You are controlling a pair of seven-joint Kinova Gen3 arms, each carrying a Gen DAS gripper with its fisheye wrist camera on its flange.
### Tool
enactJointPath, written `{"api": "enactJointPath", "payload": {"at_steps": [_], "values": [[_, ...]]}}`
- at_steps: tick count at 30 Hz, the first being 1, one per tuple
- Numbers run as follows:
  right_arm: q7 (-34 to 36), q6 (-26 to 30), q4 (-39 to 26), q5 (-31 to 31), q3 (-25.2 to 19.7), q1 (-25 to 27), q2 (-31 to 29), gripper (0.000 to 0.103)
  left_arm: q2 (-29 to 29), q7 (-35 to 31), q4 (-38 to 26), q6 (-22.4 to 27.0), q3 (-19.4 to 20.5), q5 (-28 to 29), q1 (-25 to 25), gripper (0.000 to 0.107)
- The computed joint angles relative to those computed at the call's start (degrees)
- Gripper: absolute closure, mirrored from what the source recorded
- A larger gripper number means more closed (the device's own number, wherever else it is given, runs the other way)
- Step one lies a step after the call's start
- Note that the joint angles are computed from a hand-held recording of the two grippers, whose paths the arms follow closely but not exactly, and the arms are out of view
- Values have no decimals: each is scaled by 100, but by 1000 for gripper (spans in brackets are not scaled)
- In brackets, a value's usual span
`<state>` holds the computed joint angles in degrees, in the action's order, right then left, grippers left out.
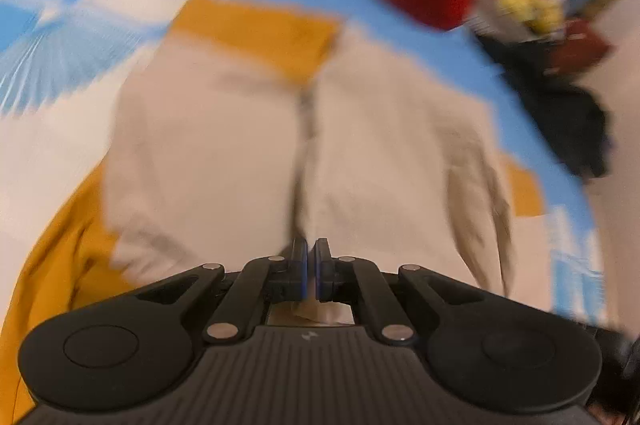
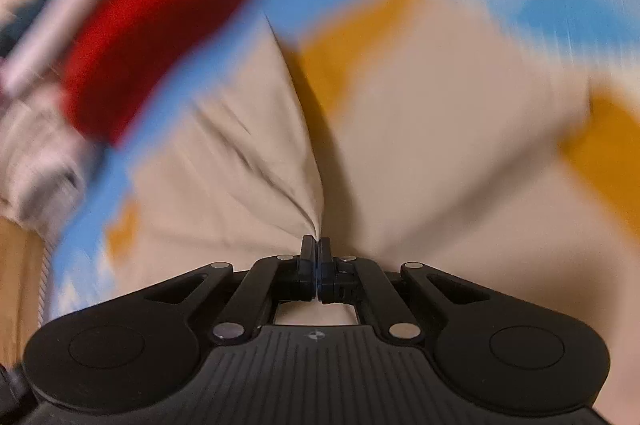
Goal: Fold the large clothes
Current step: 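Grasp the folded jacket edge with the left gripper while the right gripper grasps beside it, then release the jacket with both grippers and lift them away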
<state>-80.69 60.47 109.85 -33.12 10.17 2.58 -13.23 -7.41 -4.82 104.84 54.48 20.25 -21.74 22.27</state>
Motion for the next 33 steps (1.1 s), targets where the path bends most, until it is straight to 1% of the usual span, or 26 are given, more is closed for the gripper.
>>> {"api": "enactJointPath", "payload": {"at_steps": [2, 3, 4, 7, 8, 9, 10, 11, 13, 14, 15, 16, 17, 18, 19, 21, 23, 24, 25, 26, 27, 28, 30, 31, 32, 33], "values": [[-164, 96, 52, 121, -110, 9, 122, 103, 130, 45, -70, 223, -229, 35, 278, 104], [-188, 18, 23, 227, -115, -109, 86, 101, 155, 120, -136, 309, -285, -87, 427, 103], [-218, -77, -15, 324, -92, -237, 26, 97, 189, 238, -235, 430, -383, -302, 674, 98], [-157, -732, 54, 561, -381, -128, -419, 95, 202, 433, -489, 807, -280, -1001, 985, 84], [11, -965, 97, 593, -370, -175, -590, 91, 154, 516, -471, 835, -204, -1234, 1010, 84], [244, -1198, 191, 531, -254, -318, -714, 86, 96, 636, -396, 771, -32, -1467, 928, 84], [477, -1409, 307, 376, -31, -567, -807, 86, 40, 710, -323, 614, 116, -1624, 812, 84], [703, -1527, 380, 143, 234, -832, -813, 86, -30, 767, -205, 381, 157, -1687, 767, 84], [876, -1484, 430, -198, 765, -1310, -704, 86, -90, 695, -50, -36, 15, -1534, 798, 84], [823, -1322, 400, -229, 943, -1420, -578, 86, -39, 573, -47, -127, -54, -1318, 810, 84], [686, -1089, 283, -167, 1016, -1424, -379, 87, 78, 456, -70, -125, -175, -1085, 871, 84], [621, -925, 185, -11, 982, -1323, -114, 91, 270, 358, -84, -30, -191, -852, 843, 84], [639, -760, 125, 222, 842, -1114, 116, 96, 394, 212, -128, 158, -101, -621, 718, 84], [563, -664, 71, 407, 596, -876, 239, 102, 464, 117, -215, 343, 90, -484, 526, 84], [405, -634, 10, 500, 399, -688, 257, 101, 438, 35, -293, 442, 355, -440, 263, 84], [369, -722, 9, 473, 276, -597, 100, 98, 306, -134, -407, 485, 886, -632, -175, 84], [704, -1068, 147, 283, 257, -675, -181, 92, 152, -377, -460, 385, 1377, -836, -577, 84], [823, -1142, 161, 187, 281, -720, -246, 84, 75, -481, -393, 241, 1498, -799, -732, 83], [850, -1124, 143, 136, 313, -766, -221, 77, 74, -568, -389, 180, 1514, -668, -793, 80], [783, -1012, 86, 178, 245, -706, -110, 76, 156, -613, -421, 212, 1423, -445, -747, 78], [625, -807, -10, 313, 111, -540, 58, 78, 341, -617, -467, 337, 1252, -212, -595, 71], [392, -666, -77, 519, -127, -308, 158, 79, 560, -637, -550, 556, 1034, -30, -390, 71], [110, -662, -93, 837, -474, -25, 71, 78, 690, -542, -777, 1019, 882, 56, -107, 72], [109, -740, -111, 930, -525, -43, -29, 78, 646, -562, -951, 1252, 948, -41, -77, 72], [201, -845, -132, 973, -470, -166, -216, 78, 574, -629, -1116, 1426, 1120, -231, -114, 72], [386, -880, -147, 966, -309, -267, -395, 78, 499, -687, -1267, 1579, 1386, -464, -215, 71]]}}
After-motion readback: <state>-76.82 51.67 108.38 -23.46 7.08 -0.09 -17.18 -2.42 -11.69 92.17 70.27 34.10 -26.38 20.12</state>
